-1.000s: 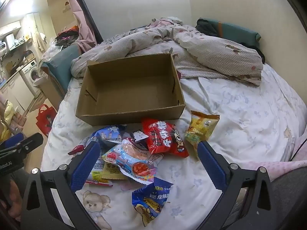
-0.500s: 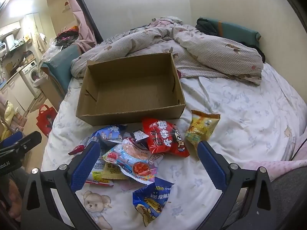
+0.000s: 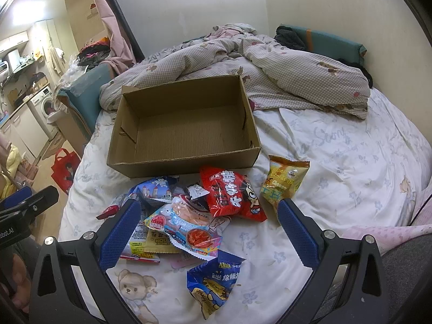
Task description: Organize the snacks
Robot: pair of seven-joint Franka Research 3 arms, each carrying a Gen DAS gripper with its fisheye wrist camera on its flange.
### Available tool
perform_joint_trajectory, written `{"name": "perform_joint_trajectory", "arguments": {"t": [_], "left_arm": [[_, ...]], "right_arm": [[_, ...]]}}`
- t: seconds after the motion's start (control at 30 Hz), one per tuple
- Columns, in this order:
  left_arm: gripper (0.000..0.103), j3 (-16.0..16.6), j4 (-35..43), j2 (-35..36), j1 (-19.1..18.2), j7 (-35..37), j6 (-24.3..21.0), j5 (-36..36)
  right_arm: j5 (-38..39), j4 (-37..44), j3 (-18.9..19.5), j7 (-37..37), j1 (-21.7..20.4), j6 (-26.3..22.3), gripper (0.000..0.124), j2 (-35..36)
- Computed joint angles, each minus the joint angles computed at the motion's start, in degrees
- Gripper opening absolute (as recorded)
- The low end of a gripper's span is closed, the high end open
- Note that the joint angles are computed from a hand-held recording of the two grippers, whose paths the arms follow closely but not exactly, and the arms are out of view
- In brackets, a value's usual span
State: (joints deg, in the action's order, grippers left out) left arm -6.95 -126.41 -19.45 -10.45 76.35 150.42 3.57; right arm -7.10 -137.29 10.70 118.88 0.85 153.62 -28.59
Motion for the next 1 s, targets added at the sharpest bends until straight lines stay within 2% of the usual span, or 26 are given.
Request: {"name": "perform_joint_trajectory", "arguments": {"t": [1.0], "left_arm": [[0.103,-0.14,-0.32,-0.13,0.1,-0.22,0.25,0.33]], "right_arm": [[-0.33,0.11,0.08,0.58,0.06,-0.23,0.103,-0.04]]}}
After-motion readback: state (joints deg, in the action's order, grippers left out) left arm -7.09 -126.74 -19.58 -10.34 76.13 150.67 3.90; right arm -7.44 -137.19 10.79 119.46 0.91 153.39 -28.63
